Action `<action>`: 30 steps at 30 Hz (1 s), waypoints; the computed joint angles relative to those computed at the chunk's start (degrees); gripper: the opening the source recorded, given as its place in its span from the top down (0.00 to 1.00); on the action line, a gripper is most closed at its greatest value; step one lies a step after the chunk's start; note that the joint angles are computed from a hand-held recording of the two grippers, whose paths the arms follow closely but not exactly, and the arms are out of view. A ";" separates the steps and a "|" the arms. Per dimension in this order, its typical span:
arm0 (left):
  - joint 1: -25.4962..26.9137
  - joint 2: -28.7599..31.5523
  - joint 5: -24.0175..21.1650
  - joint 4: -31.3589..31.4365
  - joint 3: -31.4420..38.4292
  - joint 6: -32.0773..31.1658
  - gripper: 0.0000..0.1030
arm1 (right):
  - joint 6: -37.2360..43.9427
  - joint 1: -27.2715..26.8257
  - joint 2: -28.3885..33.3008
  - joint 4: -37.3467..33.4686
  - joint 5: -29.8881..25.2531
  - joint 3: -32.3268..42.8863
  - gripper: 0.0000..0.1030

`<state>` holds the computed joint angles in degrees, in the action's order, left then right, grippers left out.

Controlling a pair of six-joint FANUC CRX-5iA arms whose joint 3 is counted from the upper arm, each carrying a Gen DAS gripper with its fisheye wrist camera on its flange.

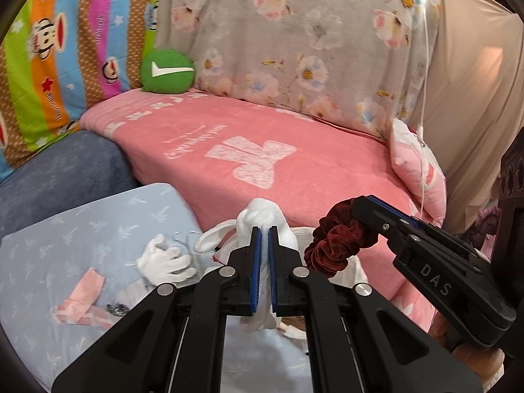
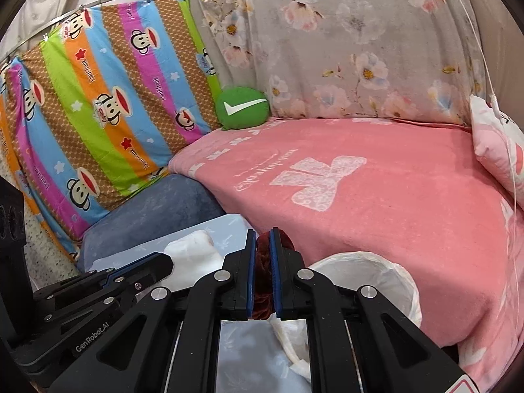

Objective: Collect trash
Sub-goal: 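Carry both held items over the white bin and open both tools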

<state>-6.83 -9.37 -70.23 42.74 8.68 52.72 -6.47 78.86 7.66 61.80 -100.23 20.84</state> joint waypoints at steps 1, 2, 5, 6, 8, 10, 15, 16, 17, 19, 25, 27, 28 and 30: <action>-0.86 0.13 -0.01 -0.26 0.16 0.09 0.95 | -0.77 0.27 -0.78 -0.13 -0.66 -1.05 0.92; -1.66 0.30 -0.02 -0.65 0.40 0.26 0.95 | -1.41 0.48 -1.34 -0.25 -1.17 -1.85 0.92; -3.84 0.94 -0.25 -1.56 1.17 0.90 0.93 | -3.20 1.15 -3.30 -0.57 -2.69 -4.52 0.91; -4.50 1.19 -0.22 -1.96 1.45 1.23 0.93 | -3.52 1.17 -3.63 -0.63 -2.92 -4.99 0.91; -5.69 1.58 0.00 -2.68 1.84 1.79 0.93 | -4.61 1.40 -4.28 -0.39 -3.94 -6.09 0.86; -6.68 2.16 -0.41 -3.74 2.66 2.56 0.91 | -5.36 1.63 -5.03 -0.39 -4.25 -6.98 0.83; -7.86 2.21 0.97 -5.26 2.82 5.16 0.48 | -6.33 2.19 -5.94 -0.05 -5.38 -8.06 0.75; -7.97 2.29 0.91 -5.32 2.87 5.13 0.48 | -6.37 2.25 -5.98 -0.03 -5.47 -8.12 0.73; -7.94 2.32 0.70 -5.67 3.03 5.32 0.48 | -6.53 2.32 -6.03 0.00 -5.58 -8.24 0.70; -8.08 2.47 0.72 -6.52 3.36 6.04 0.48 | -6.74 2.43 -6.09 0.03 -5.54 -8.28 0.68; -6.93 2.22 0.28 -7.25 3.07 7.15 0.48 | -6.22 2.12 -5.54 -0.63 -4.42 -7.75 0.66; -6.42 1.96 0.20 -7.36 2.76 7.22 0.48 | -6.03 1.95 -5.11 -0.85 -3.74 -7.39 0.65; -6.00 1.82 0.11 -7.27 2.55 7.13 0.48 | -5.86 1.85 -4.91 -0.96 -3.41 -7.21 0.64; -5.35 1.62 -0.04 -7.23 2.36 7.21 0.48 | -5.38 1.62 -4.49 -1.30 -2.60 -6.80 0.63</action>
